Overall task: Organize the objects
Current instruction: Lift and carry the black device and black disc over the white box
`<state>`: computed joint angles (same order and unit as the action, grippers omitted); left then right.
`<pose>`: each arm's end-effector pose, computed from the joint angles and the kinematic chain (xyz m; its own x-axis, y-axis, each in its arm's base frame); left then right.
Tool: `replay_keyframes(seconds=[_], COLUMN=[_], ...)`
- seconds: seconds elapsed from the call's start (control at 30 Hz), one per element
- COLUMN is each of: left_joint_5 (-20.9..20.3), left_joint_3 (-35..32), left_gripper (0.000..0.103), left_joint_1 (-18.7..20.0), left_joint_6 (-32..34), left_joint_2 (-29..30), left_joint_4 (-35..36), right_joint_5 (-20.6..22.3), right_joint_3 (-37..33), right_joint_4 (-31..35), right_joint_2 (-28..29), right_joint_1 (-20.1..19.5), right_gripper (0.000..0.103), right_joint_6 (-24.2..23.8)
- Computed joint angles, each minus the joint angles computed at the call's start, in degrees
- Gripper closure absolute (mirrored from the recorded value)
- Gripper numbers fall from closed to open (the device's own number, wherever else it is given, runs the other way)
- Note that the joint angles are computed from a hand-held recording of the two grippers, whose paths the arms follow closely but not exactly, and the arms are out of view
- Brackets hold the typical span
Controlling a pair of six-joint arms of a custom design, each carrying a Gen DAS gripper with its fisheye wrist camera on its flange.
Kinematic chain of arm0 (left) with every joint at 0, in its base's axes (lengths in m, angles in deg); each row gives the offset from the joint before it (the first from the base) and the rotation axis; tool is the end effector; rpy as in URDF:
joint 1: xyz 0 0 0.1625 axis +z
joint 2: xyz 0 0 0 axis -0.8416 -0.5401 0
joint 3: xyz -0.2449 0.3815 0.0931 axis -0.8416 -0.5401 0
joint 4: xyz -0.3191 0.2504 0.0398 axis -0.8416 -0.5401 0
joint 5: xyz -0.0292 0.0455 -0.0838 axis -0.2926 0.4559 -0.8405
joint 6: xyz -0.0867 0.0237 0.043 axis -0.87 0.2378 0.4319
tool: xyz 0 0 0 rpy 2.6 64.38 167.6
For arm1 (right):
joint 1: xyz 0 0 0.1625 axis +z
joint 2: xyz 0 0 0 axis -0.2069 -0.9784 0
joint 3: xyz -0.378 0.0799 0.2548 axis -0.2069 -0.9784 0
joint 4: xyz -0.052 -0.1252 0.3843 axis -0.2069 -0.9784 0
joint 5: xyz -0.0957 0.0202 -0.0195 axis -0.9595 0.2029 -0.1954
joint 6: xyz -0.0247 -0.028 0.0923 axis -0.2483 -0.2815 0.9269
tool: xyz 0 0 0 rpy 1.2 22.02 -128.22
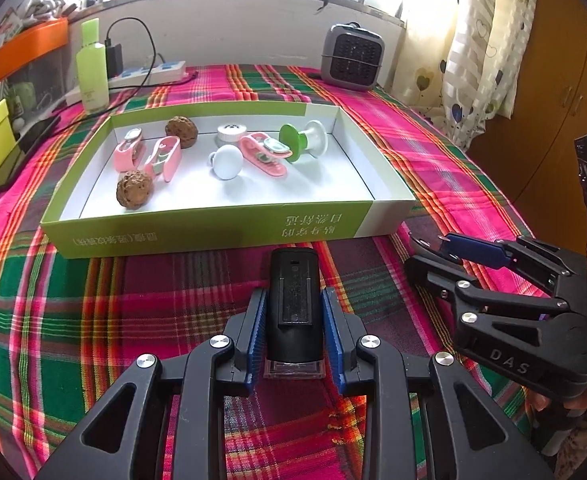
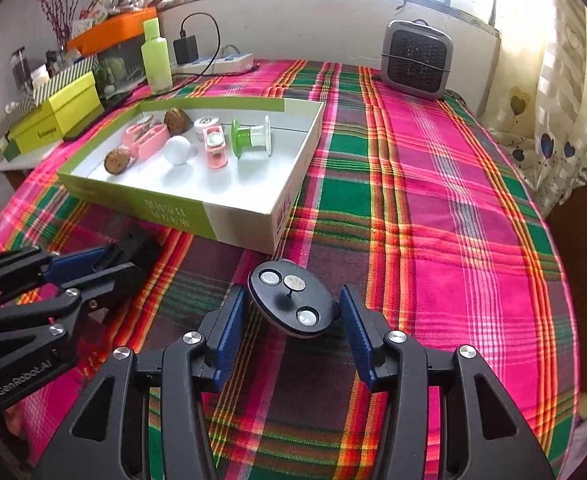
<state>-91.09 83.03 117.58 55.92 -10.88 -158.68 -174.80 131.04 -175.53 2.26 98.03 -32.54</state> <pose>-0.1634 -0.7129 -0.0178 -0.8001 -0.1786 -0.5727 0.2774 0.7363 -0.6172 0.0551 -0.7995 0.0885 -0.5173 -0.6560 0.5497 -0.8110 0.5808 -0.0701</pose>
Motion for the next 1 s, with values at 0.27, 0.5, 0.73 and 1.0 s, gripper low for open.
replay_keyframes(seconds=[0.27,0.5,0.73,1.0], left_joint_5=[-1.2,-1.7,-1.8,-1.8], left_joint_3=[0.2,0.2,0.2,0.3], left_gripper=[0.077,0.077,0.077,0.077], left_joint_1=[0.3,0.3,0.4,0.4], left_joint_6=[0.0,0.0,0.0,0.0], left_joint_2=[-0.3,-0.3,-0.3,-0.3], left_joint_4=[-0.7,-1.2,-1.3,-1.3], right_joint_5=[-0.8,-0.7,-0.2,0.7], right_joint_3=[-0.1,0.4,1.5,2.8], right_joint_4=[-1.4,-2.1,-3.1,-3.3], right_joint_2=[0.5,0.4,0.1,-0.7], right_joint_1=[0.4,0.5,0.4,0.2], right_gripper=[0.055,0.061,0.067,0.067], right_joint_6=[-0.9,-1.1,-1.2,-0.9])
